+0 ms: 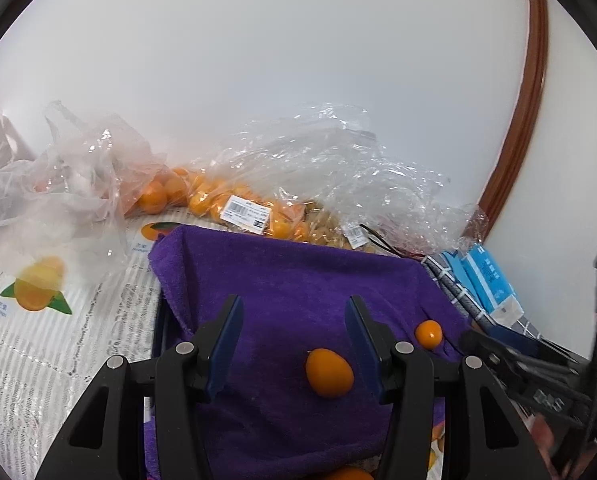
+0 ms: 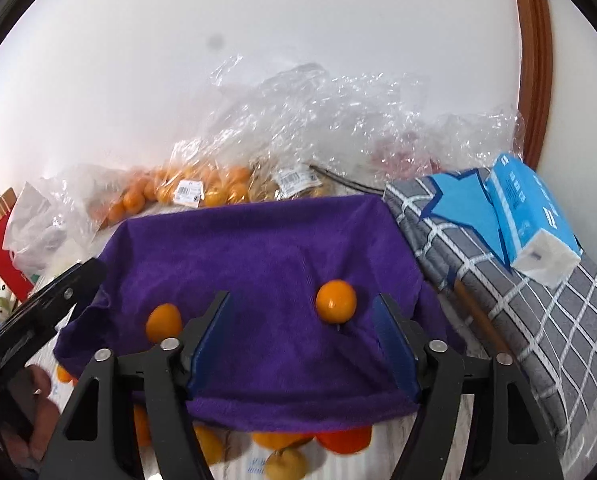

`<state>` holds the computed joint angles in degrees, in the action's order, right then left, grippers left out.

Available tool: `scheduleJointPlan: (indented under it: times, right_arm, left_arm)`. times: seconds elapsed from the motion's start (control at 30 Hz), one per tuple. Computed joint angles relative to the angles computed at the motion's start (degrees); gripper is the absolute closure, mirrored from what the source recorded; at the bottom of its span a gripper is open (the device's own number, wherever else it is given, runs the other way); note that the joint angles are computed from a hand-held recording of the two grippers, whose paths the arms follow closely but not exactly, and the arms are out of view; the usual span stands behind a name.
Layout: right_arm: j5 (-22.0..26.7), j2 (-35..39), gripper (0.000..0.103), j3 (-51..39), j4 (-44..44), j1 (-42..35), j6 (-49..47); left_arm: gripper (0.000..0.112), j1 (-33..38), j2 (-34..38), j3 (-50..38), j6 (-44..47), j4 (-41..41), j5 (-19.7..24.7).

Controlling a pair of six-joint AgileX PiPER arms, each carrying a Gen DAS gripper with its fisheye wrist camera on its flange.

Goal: Organize fruits
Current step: 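Open the right gripper over the towel while the left gripper releases its orange, then withdraw both open grippers from the towel toward the loose oranges, then grasp a large orange with the right gripper while the left gripper grasps another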

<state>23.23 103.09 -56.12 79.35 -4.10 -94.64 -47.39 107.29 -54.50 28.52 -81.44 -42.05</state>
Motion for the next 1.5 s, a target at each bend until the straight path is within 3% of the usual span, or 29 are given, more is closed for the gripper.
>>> scheduleJointPlan:
  times: [0.17,0.3,0.47,0.7,0.97,1.1,1.3,1.5]
  right_arm:
    - [0.95,-6.37,0.034,8.52,6.10,-2.45,-9.46]
    - [6.26,-10.06,0.036,13.98,1.11,-6.84,-9.16]
    - [10.45,-13.81,0.050,20.72,-0.08,-12.30,-16.17]
    - [18.76,-10.90,0.068,23.86,-6.13,-18.50,-17.61]
    - [18.34,-6.90,0.067,24.39,-5.63,-17.54,-18.79]
    - [20.31,-6.26,0.069,23.48,-6.54,-19.93,-17.86]
    - [19.90,-7.45,0.071,23.66,-6.53,-23.64,-20.04]
    - [14.62,-7.98,0.059,24.98,-4.37,-18.37,-21.86]
  left_arm:
    - [0.062,-1.03,-0.42,0.10,0.82,-1.50,-1.98]
    - [0.059,-2.22,-1.66,-0.68,5.34,-5.64,-2.94]
    - [0.053,-6.79,-5.26,3.57,5.08,-9.39,-5.60]
    - [0.049,-17.59,-8.87,12.82,-1.98,-15.92,-14.58]
    - [0.048,-20.80,-10.64,19.71,-12.69,-16.36,-12.51]
    - [0.048,-18.80,-9.82,18.66,-10.34,-16.81,-10.13]
    - [0.048,-19.43,-8.58,17.09,-7.41,-17.21,-10.38]
    - [0.048,-18.69,-8.09,16.58,-6.39,-16.65,-8.79]
